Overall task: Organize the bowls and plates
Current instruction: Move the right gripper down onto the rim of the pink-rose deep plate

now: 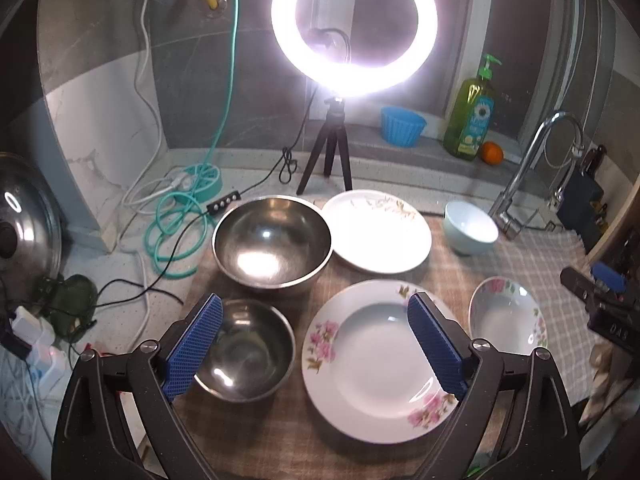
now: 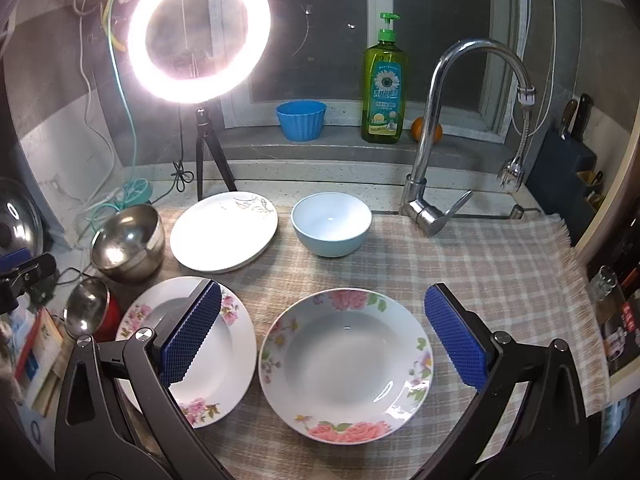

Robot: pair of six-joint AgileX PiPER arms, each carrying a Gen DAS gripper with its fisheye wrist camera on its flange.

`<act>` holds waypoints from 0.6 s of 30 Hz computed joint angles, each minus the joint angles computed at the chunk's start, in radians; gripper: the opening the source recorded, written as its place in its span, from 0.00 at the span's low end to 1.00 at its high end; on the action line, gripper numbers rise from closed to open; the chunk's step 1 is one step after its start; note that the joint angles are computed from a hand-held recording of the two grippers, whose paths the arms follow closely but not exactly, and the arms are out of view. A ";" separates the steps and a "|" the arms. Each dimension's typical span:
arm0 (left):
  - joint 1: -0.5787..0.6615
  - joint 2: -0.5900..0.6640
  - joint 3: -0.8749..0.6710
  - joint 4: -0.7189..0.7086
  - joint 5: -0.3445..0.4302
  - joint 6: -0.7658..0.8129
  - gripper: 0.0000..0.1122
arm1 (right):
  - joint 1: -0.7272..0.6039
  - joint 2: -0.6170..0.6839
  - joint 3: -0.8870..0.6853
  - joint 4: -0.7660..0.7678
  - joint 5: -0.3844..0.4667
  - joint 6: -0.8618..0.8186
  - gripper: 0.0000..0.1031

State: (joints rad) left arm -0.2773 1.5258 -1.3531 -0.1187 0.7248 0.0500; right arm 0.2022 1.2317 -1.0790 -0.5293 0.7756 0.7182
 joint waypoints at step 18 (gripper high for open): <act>0.095 -0.048 0.175 -0.254 0.077 0.155 0.45 | -0.031 0.114 -0.065 0.228 -0.012 -0.307 0.81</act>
